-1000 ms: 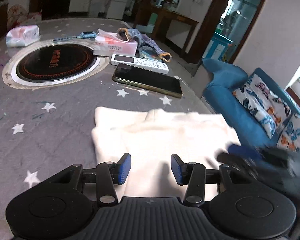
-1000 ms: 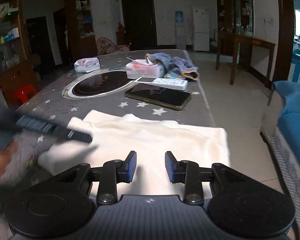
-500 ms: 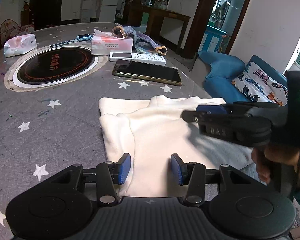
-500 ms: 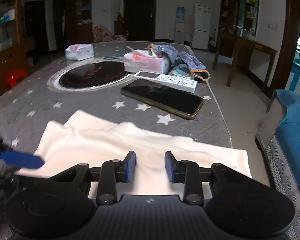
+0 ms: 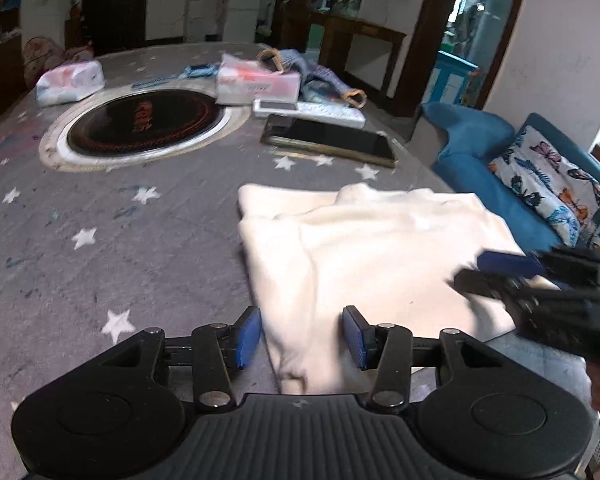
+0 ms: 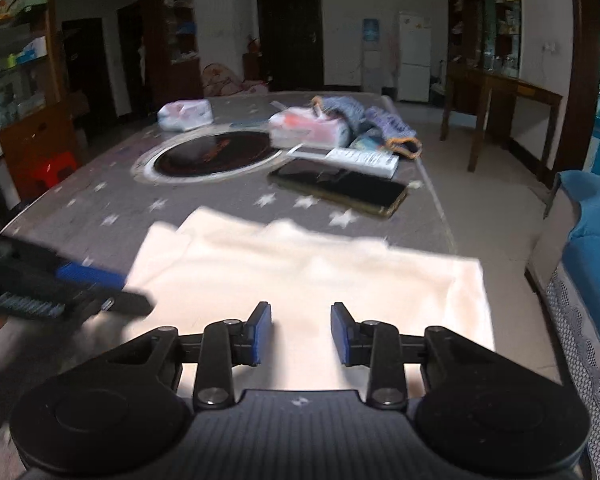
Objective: Fold clothes
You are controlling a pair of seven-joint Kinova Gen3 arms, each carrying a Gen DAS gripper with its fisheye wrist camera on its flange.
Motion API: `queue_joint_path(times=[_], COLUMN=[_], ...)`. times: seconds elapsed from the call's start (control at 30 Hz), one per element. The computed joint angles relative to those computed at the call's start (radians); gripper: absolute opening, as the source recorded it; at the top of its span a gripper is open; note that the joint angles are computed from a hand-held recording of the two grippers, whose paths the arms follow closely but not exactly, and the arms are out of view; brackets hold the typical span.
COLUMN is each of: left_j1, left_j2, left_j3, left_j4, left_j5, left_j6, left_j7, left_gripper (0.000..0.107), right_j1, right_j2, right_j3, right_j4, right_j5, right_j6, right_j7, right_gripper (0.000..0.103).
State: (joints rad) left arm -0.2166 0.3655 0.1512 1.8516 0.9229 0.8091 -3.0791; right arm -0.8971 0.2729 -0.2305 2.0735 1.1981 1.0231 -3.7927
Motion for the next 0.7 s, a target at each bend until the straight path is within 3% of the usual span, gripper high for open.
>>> queue_joint_path(times=[0.13,0.27,0.5,0.7], left_j1=[-0.011,-0.007,-0.025,-0.010], left_j2=[-0.013,-0.019,-0.008,0.014], left_j3=[-0.005,-0.015,-0.014,-0.019], left_j4=[0.009,0.014,-0.006,-0.032], left_j5=[0.010,0.005,-0.003,-0.030], left_j6=[0.003,-0.006,0.015,0.005], left_j7=[-0.006,-0.011,0.039,0.118], left_gripper=[0.049,0.049,0.051,0.053], right_j1=[-0.049,-0.069,-0.121,-0.104], right_j2=[0.026,0.041,0.088,0.089], right_j3=[-0.011,-0.015,0.006,0.001], right_j4=[-0.031,-0.039,-0.099,-0.114], right_j5=[0.001,0.040,0.005,-0.004], right_j6=[0.053,0.036,0.103,0.054], right_j7=[0.015,-0.031,0.031,0.062], right_gripper=[0.033,0.034,0.034,0.034])
